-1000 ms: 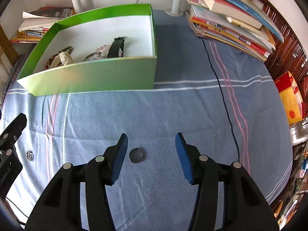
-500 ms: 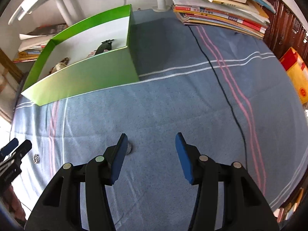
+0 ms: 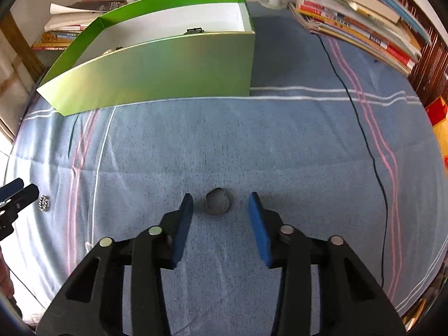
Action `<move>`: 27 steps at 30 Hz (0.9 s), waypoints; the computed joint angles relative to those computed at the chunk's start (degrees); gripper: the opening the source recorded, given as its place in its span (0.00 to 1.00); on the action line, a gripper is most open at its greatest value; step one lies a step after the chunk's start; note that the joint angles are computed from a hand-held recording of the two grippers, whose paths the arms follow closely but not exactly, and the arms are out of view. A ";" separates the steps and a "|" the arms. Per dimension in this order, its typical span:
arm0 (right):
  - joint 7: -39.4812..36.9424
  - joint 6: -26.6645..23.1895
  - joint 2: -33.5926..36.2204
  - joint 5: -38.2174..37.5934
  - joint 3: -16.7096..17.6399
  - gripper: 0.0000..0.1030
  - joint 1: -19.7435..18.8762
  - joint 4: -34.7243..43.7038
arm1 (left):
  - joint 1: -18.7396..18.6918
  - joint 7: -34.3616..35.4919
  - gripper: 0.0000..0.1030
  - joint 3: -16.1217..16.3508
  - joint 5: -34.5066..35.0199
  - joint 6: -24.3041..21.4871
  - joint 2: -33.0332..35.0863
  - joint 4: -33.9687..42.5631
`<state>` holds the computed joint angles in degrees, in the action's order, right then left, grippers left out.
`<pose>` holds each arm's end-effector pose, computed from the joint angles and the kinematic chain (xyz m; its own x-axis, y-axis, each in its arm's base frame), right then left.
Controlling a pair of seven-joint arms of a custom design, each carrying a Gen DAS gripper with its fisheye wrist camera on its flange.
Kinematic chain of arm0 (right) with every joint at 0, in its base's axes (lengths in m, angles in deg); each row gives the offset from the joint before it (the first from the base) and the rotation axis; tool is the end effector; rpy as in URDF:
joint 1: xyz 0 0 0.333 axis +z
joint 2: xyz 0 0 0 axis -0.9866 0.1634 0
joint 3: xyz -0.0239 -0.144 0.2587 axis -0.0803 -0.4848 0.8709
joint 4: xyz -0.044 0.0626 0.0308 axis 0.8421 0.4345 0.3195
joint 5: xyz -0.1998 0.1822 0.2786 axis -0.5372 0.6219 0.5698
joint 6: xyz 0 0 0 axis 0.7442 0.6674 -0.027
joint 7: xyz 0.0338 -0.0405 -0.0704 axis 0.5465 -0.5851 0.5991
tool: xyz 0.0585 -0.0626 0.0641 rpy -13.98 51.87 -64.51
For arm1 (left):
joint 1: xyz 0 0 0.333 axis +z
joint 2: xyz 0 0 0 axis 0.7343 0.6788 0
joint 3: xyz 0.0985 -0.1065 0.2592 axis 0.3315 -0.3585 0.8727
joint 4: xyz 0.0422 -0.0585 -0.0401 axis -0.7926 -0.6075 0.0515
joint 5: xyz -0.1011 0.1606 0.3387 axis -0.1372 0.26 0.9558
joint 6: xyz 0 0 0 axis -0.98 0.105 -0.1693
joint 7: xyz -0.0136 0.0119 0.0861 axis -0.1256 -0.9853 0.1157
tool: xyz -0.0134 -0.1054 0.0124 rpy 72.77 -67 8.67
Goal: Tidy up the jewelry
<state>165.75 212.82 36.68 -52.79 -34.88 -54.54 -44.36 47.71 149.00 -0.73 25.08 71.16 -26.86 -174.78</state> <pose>0.4931 0.3049 0.3662 -0.2631 -0.9647 -0.0106 -0.8848 0.2456 -0.3959 0.5534 -0.0501 0.3722 -0.3086 -0.9479 0.0794 -0.8710 0.2480 -0.4241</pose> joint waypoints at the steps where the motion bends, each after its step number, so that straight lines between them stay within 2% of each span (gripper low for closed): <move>1: 0.15 -0.51 0.30 -0.68 -0.02 0.24 0.17 0.40 | 0.08 0.72 0.63 -0.03 -0.62 -0.29 0.12 0.12; 2: 0.22 -0.71 0.39 -1.23 -0.05 0.19 0.30 0.53 | 0.22 1.86 0.59 -0.04 -1.37 -0.82 0.44 0.56; 5: 0.20 1.23 -0.10 -0.91 0.15 0.19 0.36 -0.49 | 0.83 4.48 0.57 0.09 -3.43 -1.06 0.54 0.71; 9: 2.62 1.30 -1.12 -2.46 0.69 0.19 1.35 -1.89 | 1.67 8.27 0.56 0.45 -6.58 -3.36 -0.37 0.03; 12: 3.39 1.60 -1.85 -2.83 1.19 0.19 1.65 -2.87 | 1.41 10.63 0.56 0.58 -6.29 -3.53 -1.74 -1.99; 14: 3.70 1.43 -2.11 -3.15 1.40 0.19 1.76 -3.17 | 0.99 10.64 0.44 0.62 -4.76 -3.51 -1.84 -2.74; 16: 4.10 1.02 -2.14 -3.10 1.68 0.19 1.99 -3.11 | 0.81 10.35 0.39 0.70 -4.27 -3.91 -1.45 -2.54; 25: 2.54 -1.03 -2.69 -1.43 2.40 0.19 2.45 -3.01 | -0.47 6.48 0.43 -0.18 0.61 -2.45 0.21 -1.60; 27: 2.56 -1.38 -2.88 -1.31 2.58 0.19 2.61 -3.05 | -0.81 5.56 0.42 -0.40 2.38 -0.66 0.45 -1.99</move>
<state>168.31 211.44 33.80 -54.10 -32.31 -51.93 -47.40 46.90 154.57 -1.13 27.46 70.50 -26.42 -176.77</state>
